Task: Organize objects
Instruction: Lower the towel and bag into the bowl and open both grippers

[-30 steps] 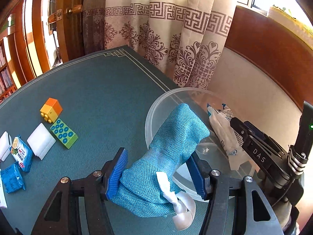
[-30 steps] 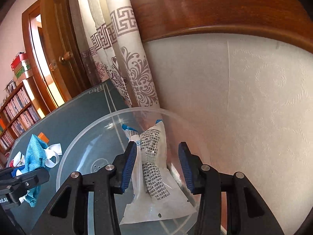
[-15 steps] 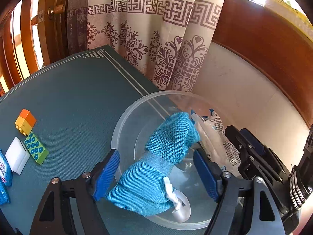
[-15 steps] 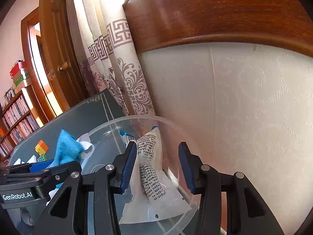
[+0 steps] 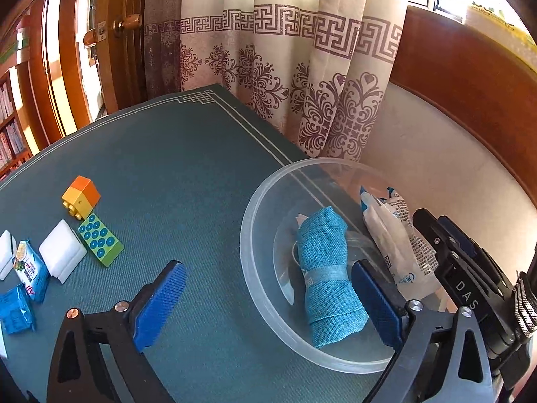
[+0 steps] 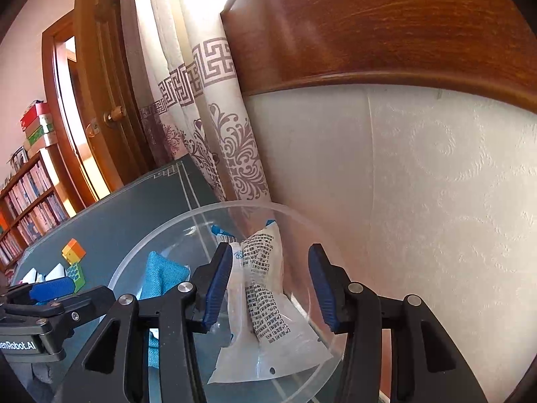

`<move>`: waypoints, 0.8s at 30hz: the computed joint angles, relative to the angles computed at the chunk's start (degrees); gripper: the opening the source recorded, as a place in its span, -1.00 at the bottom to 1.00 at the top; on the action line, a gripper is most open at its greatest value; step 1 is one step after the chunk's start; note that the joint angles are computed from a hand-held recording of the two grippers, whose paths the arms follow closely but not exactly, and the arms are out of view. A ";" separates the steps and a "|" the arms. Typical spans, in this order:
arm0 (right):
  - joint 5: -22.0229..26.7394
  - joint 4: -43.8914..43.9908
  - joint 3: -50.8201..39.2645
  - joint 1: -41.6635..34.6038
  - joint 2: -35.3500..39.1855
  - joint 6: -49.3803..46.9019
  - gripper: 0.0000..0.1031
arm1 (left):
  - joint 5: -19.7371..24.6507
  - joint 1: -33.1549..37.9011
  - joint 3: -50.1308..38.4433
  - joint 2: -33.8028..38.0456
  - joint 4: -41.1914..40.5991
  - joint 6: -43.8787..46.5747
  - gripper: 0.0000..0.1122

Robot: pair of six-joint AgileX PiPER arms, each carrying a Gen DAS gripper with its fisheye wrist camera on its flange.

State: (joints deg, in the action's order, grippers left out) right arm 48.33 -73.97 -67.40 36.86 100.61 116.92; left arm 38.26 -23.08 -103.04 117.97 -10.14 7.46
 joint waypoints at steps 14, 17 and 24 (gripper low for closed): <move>1.17 -1.56 -0.40 1.12 0.53 0.14 0.11 | -9.52 0.80 12.66 -6.94 21.84 -19.37 0.83; 1.60 -1.02 -0.83 1.11 0.79 -0.29 0.11 | -9.28 1.93 13.06 -6.95 21.76 -19.33 0.83; 3.01 0.20 -1.77 1.26 1.53 -1.46 0.11 | -10.36 3.82 16.17 -8.16 23.40 -20.61 0.83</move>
